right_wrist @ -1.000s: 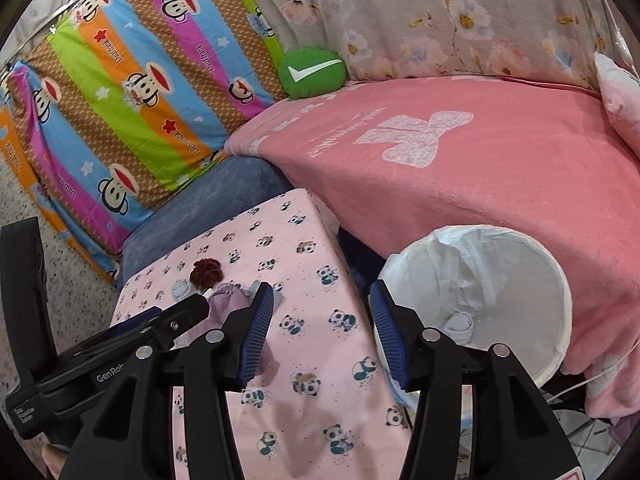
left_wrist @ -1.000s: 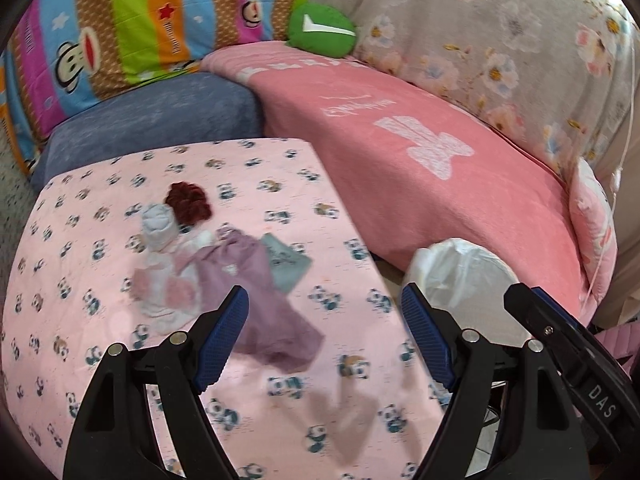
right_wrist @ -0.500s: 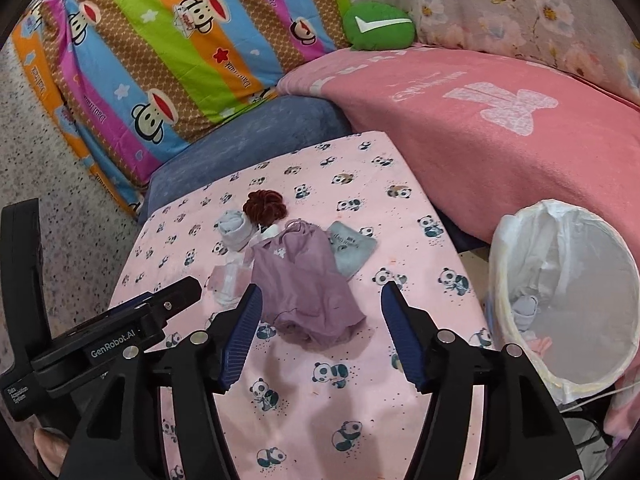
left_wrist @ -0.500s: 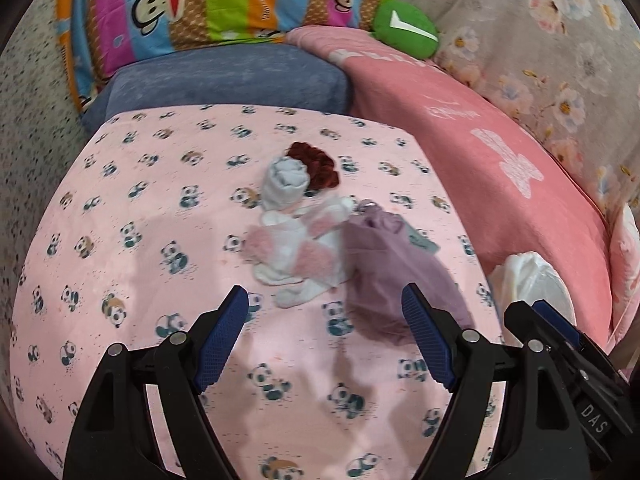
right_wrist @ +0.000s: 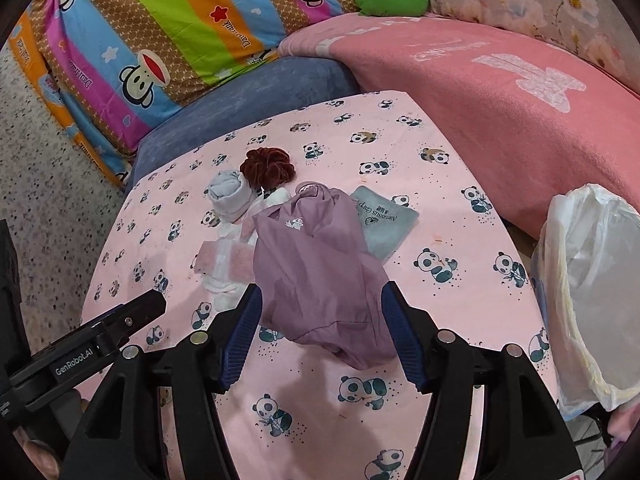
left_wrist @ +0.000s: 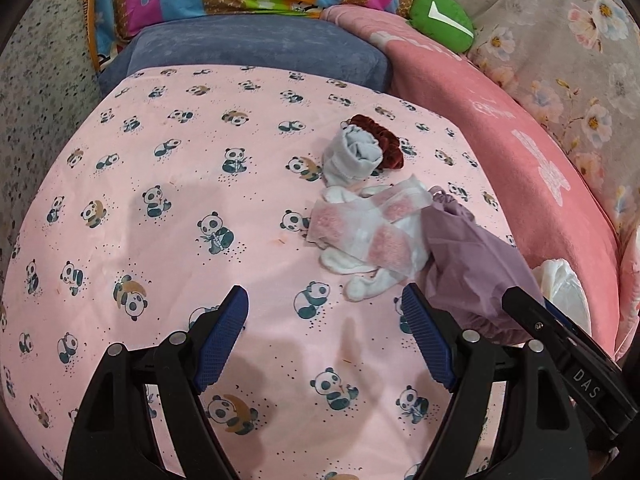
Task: Collect trash
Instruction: 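Grasp the purple cloth with the right tool while the left tool grasps the white mesh item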
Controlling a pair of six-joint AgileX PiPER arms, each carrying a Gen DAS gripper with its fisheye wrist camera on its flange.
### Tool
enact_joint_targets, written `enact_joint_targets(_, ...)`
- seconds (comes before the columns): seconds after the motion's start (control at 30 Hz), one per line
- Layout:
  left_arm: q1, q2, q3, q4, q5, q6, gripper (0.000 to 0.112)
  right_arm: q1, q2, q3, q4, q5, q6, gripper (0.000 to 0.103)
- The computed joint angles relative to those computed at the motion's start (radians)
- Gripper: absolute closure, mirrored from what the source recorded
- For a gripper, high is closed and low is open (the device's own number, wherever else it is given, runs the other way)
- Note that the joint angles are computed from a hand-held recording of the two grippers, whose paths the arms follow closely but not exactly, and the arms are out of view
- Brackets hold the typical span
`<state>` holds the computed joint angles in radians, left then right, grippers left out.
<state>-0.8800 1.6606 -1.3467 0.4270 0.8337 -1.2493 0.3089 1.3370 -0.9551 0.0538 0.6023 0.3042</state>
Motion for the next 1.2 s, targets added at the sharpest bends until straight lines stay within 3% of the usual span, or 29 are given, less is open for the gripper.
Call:
enact_joint_targets(0.07, 0.011, 0.004, 0.006, -0.012, -0.013, 0.011, 0.037, 0.002, 0.025, -0.018, 0.013, 0.002, -0.020, 0.053)
enact_joint_targets(0.17, 0.024, 0.011, 0.007, -0.023, -0.025, 0.028, 0.037, -0.002, 0.044, -0.042, 0.025, 0.008, -0.042, 0.094)
enact_joint_targets(0.5, 0.075, 0.066, -0.055, -0.069, -0.044, 0.126, 0.037, -0.060, -0.040, -0.164, 0.086, -0.020, -0.091, 0.097)
enact_joint_targets(0.9, 0.146, 0.196, -0.177, -0.192, -0.073, 0.295, 0.039, -0.123, -0.042, -0.269, 0.076, 0.029, -0.075, 0.097)
enact_joint_targets(1.2, 0.167, 0.201, -0.145, -0.255, -0.115, 0.353, 0.095, -0.135, -0.021, -0.213, 0.119, 0.025, -0.099, 0.097)
